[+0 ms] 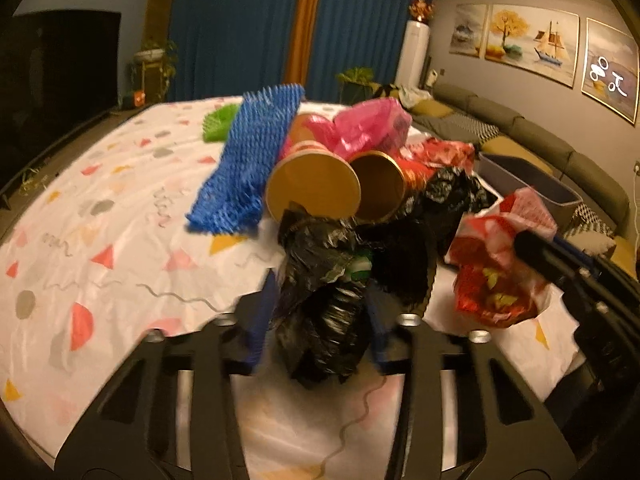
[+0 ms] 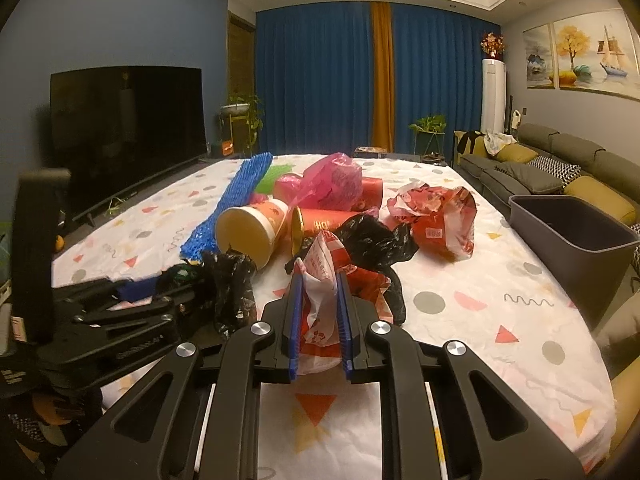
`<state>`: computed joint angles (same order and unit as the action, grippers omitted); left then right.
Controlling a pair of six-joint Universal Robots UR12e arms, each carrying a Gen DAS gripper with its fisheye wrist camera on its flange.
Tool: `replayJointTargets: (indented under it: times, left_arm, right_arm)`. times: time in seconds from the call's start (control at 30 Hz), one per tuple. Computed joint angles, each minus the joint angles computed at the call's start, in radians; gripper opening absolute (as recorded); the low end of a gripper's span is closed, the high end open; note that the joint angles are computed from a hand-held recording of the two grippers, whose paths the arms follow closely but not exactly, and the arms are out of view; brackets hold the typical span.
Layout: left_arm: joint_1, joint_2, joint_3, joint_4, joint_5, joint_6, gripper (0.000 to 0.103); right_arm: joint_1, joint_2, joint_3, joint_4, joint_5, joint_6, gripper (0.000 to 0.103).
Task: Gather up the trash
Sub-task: 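Carry the black bag and red wrapper with both tools over the grey bin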
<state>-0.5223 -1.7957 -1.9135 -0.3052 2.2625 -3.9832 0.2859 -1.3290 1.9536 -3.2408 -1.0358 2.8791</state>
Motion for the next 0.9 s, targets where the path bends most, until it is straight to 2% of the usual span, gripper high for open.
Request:
replayJointTargets:
  times: [0.1,0.2,0.47,0.57,0.73,0.9]
  left_arm:
    - [0.004,0.004,-0.006,0.003,-0.017,-0.014,0.013]
    - [0.0,0.012,-0.011,0.02,-0.006,-0.011,0.009]
    - [-0.03,0.031,-0.001,0.098,0.106,0.033,0.009]
    - [-0.033,0.026,0.02,0.104,0.138,0.058,0.009]
    - [-0.029,0.008,0.062,0.101,0.142,0.084,0.009]
    - [-0.028,-0.027,0.112,0.127,0.136,0.147,0.009]
  right_arm:
    - [-0.005,-0.006,0.004,-0.008,0.009,0.003,0.017]
    - [-0.011,-0.012,0.009,-0.015,0.019,0.009,0.017]
    - [-0.03,-0.025,0.013,-0.051,0.037,0.038,0.017]
    - [-0.034,-0.025,0.007,-0.062,0.03,0.052,0.017]
    - [-0.047,-0.022,-0.009,-0.086,0.021,0.083,0.017]
    - [-0.061,-0.012,-0.03,-0.115,-0.003,0.106,0.017]
